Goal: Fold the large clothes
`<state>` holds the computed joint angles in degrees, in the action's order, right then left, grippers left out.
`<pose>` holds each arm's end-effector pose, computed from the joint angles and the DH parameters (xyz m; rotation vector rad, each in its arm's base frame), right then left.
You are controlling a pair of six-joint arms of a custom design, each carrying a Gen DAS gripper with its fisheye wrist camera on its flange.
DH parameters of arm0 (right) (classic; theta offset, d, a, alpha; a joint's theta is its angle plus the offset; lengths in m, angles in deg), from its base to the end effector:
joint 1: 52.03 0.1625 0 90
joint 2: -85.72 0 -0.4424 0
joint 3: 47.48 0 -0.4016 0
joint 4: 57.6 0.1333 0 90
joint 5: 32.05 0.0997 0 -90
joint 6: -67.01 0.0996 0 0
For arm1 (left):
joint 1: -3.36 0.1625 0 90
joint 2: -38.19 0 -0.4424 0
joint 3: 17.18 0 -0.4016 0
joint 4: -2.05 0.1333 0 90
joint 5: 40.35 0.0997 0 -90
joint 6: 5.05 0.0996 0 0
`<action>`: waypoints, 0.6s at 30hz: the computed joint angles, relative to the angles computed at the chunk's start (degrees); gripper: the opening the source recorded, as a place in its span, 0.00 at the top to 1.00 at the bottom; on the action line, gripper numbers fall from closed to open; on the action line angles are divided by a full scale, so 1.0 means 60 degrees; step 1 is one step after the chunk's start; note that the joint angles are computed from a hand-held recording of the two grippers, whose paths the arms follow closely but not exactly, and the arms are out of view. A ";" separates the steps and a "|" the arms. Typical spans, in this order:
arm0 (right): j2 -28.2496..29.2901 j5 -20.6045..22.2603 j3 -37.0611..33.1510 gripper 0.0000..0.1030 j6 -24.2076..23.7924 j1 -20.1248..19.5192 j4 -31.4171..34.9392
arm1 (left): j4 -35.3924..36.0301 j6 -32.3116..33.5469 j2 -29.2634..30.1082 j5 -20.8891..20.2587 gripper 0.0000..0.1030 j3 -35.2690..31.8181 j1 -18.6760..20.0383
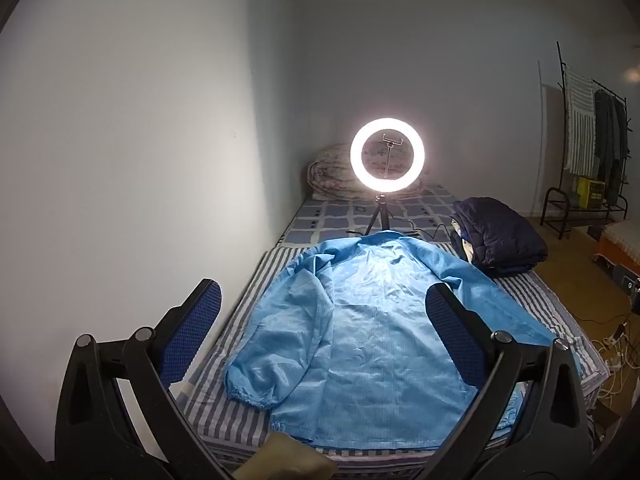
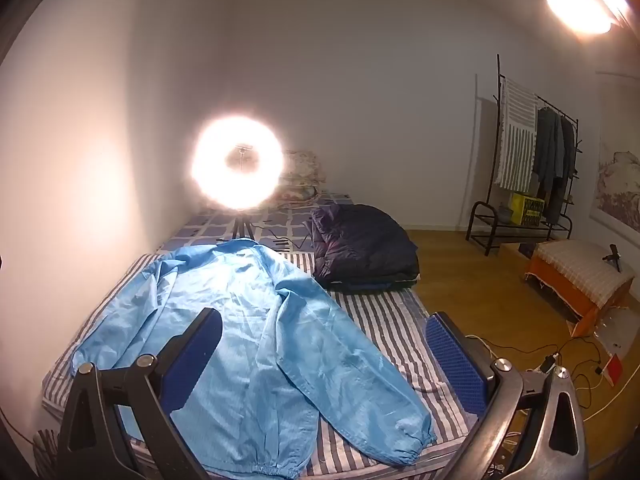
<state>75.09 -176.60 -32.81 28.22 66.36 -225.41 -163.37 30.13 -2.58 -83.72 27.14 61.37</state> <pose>0.4827 -0.7834 0.2954 0.4128 -1.8715 1.2522 -0.2663 -0.8145 0.5000 0.5682 1.9511 -1.3821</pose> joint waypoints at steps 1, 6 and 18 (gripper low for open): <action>-0.0031 -0.0005 0.0044 0.00 0.0073 -0.0002 0.0048 | -0.0006 0.0039 -0.0004 -0.0020 0.00 0.0011 0.0000; -0.0152 0.0099 0.0273 0.00 0.0033 -0.0037 -0.0114 | -0.0262 0.0047 -0.0018 0.0156 0.00 0.0121 -0.0016; 0.0062 0.0136 -0.0094 0.00 -0.0208 -0.0011 -0.0226 | -0.0432 0.0286 -0.0080 0.0156 0.00 0.0263 -0.0065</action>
<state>75.46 -175.78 -33.38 26.98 66.29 -226.77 -165.96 31.85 -3.06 -82.79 28.72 60.98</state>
